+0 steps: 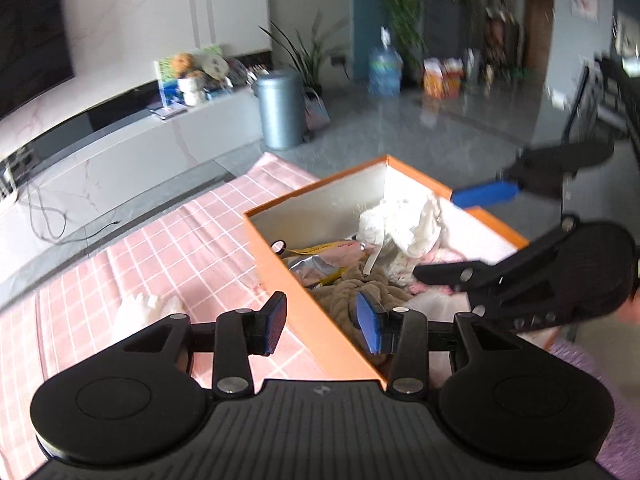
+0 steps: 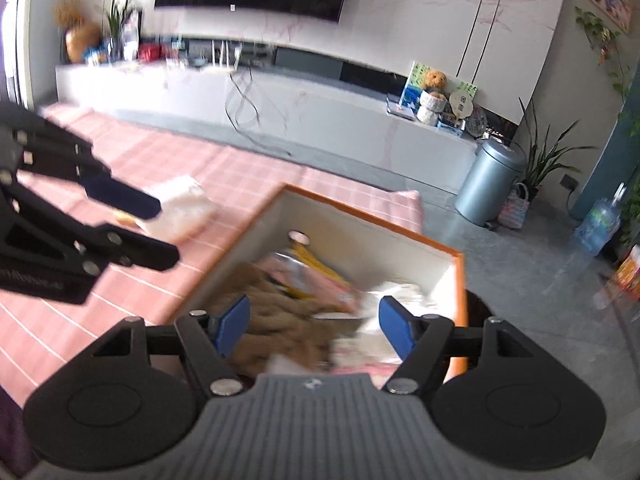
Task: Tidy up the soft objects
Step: 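Withdraw both grippers from the box toward the yellow and white cloths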
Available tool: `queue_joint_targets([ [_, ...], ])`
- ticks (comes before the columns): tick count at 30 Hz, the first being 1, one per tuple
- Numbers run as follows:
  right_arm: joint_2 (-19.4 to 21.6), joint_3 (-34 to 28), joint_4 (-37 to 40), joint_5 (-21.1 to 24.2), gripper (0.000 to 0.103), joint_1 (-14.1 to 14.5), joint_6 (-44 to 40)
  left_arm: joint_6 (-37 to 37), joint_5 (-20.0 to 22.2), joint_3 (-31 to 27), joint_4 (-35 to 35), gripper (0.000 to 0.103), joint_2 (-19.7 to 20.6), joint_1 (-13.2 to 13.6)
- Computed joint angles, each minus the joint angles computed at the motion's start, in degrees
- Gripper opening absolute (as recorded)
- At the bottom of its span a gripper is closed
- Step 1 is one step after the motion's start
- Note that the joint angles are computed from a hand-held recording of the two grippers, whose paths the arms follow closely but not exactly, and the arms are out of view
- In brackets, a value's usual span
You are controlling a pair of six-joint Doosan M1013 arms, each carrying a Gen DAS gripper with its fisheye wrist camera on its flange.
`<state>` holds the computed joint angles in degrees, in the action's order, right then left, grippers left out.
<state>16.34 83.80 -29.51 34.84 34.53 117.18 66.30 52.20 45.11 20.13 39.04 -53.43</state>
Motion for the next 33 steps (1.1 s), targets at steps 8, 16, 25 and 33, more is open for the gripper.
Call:
queue_joint_targets([
  [8,-0.8,2.8,-5.3,-6.6,0.085,4.4,13.1,-24.6,-10.5,17.3,13.3,0.053,-9.7,-1.2],
  [16,1.2,1.8,-13.0,-7.7,0.096,8.4,23.4,-45.8,-9.9,26.5,23.9,0.054,-14.7,-1.4],
  [25,5.7,-1.5,-9.8,-4.2,0.097,10.6,26.4,-59.4,-9.8,33.7,28.9,0.054,-17.8,-0.7],
  [33,9.4,-5.2,-12.5,0.1,0.089,11.1,26.1,-65.9,-12.9,37.1,31.1,0.054,-18.6,0.6],
])
